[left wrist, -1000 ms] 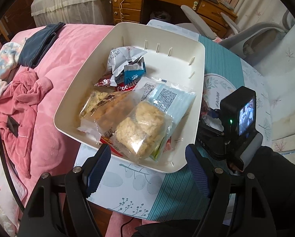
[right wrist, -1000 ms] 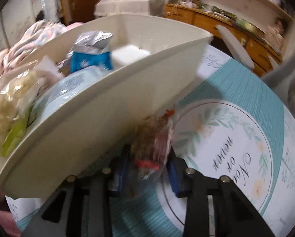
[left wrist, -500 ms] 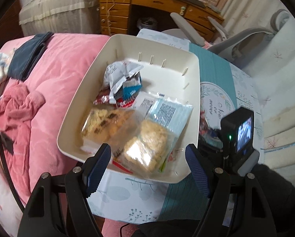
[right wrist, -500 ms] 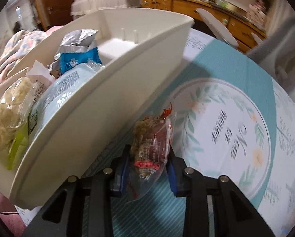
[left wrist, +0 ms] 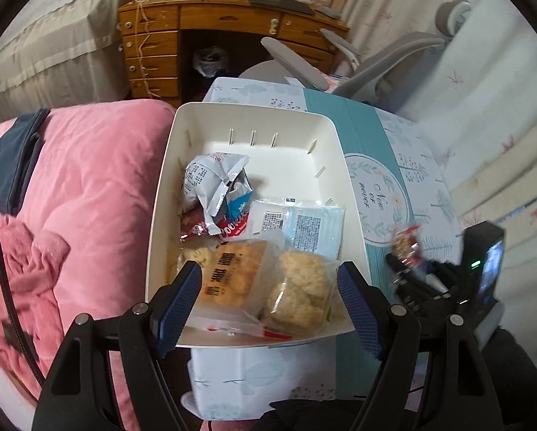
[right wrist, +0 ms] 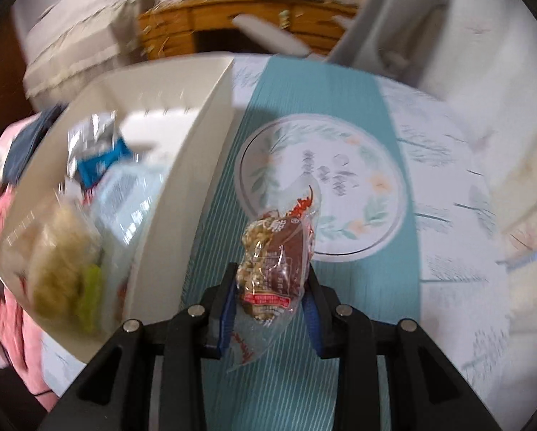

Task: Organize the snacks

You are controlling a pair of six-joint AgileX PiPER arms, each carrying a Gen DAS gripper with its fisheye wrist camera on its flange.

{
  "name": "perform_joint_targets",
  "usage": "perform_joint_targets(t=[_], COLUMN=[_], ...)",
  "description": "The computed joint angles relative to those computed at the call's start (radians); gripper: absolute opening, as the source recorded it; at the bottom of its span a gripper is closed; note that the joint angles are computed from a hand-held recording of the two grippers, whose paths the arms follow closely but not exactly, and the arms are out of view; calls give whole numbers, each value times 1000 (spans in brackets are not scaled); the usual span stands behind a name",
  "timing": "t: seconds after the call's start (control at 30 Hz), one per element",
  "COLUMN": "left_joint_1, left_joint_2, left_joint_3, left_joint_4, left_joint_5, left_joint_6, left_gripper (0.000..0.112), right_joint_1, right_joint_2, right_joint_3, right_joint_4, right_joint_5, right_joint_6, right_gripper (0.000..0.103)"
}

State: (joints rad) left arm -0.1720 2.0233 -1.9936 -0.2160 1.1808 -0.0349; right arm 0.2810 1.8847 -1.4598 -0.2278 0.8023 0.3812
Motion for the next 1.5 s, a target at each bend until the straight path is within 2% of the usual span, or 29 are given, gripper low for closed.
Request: perform_joint_targets(t=[0.1, 0.27, 0.5, 0.6, 0.63, 0.73, 0.83, 0.9, 0.93, 0.97, 1.1, 1.17, 1.23, 1.4, 1.5], left_joint_1=[26, 63, 95, 95, 94, 76, 41, 4, -18, -39, -176, -258, -331, -521, -604], left_joint_2=[6, -14, -64, -91, -103, -137, -166, -186, -198, -207, -249, -251, -245, -234, -197], left_joint_3=[-9, 29, 102, 139, 153, 198, 228, 246, 257, 265, 290, 268, 237, 172, 82], left_joint_4=[-24, -63, -78, -71, -66, -51, -22, 4, 22, 40, 179, 257, 298, 420, 447], left_joint_5=[14, -18, -86, -114, -123, -155, -179, -197, -207, -213, -230, -191, -144, -65, 19], left_joint_6=[46, 112, 134, 128, 121, 97, 44, -13, -47, -78, -274, -395, -488, -728, -792], left_gripper=[77, 77, 77, 77, 77, 77, 77, 77, 77, 77, 77, 77, 77, 82, 86], right_joint_1=[26, 73, 117, 121, 120, 114, 89, 73, 67, 57, -16, -73, -136, -354, -461], right_joint_2=[-36, -76, -15, 8, 12, 9, -33, -77, -96, -125, -250, -314, -367, -480, -512], right_joint_3=[-34, -74, -235, -279, -288, -298, -258, -214, -195, -165, -37, 21, 59, 117, 118], right_joint_4=[-33, -46, 40, 90, 107, 134, 191, 196, 197, 198, 248, 298, 343, 494, 530], right_joint_5=[41, 60, 97, 82, 72, 56, 28, 34, 37, 38, 41, 52, 99, 258, 361], right_joint_6=[98, 162, 101, 63, 50, 37, 3, -13, -17, -25, -97, -166, -240, -496, -587], right_gripper=[33, 34, 34, 35, 39, 63, 64, 70, 78, 82, 83, 87, 88, 91, 92])
